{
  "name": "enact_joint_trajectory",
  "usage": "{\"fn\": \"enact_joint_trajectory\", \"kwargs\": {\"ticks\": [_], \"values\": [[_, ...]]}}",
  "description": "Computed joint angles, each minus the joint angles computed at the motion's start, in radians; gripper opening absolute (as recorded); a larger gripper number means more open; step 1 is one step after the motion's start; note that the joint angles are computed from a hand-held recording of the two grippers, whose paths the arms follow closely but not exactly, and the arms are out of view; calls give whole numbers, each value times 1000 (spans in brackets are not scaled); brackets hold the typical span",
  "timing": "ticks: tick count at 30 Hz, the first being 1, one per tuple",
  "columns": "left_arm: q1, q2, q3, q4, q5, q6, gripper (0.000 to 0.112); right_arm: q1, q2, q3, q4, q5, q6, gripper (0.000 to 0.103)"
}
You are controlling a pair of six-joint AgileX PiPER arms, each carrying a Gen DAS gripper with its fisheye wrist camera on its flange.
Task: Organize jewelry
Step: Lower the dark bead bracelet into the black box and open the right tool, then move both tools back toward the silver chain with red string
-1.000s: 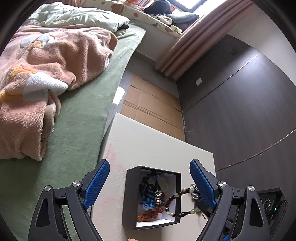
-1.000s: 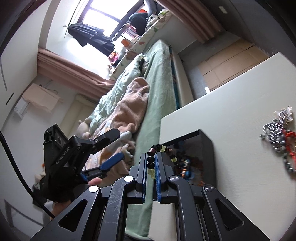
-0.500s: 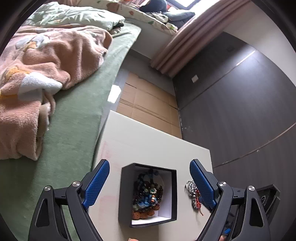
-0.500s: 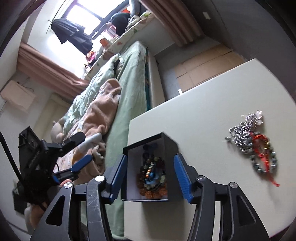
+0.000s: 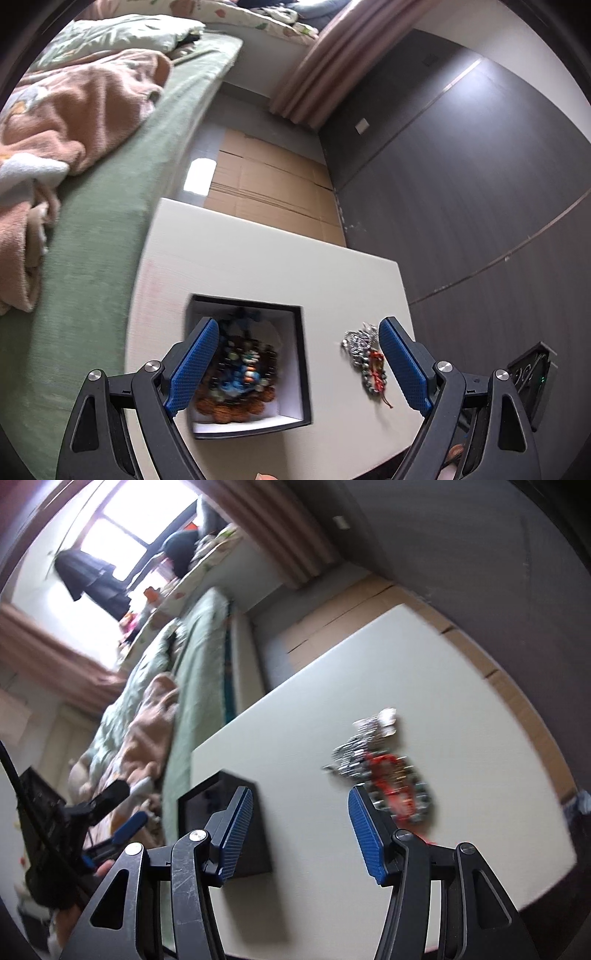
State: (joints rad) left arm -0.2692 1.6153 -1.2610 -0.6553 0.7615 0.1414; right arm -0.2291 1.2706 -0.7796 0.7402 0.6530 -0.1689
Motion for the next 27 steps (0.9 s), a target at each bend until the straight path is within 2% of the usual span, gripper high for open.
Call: {"fn": "enact_joint_trajectory", "kwargs": {"ticks": [7,10,13,16,19,22,27], "values": [[-121,34,-35,58,-29,-69,89,-146,-60,28,-40,37,-22,55],[-171,56,-47,58,-42,-77,89,-223,-24,28,-34,88,-19,69],[-215,76,-65,67,-45,-87,89,-335,12,43,67,157,-115,70],[-255,106,-83,50,-36,-69,87,-430,35,62,157,219,-204,81],[-284,144,-100,27,-20,-58,77,-532,57,99,259,285,-293,82],[-304,181,-113,6,-8,-57,65,-592,83,123,286,314,-311,82],[-349,235,-144,-15,-5,-71,49,-619,69,131,229,271,-249,82]]}}
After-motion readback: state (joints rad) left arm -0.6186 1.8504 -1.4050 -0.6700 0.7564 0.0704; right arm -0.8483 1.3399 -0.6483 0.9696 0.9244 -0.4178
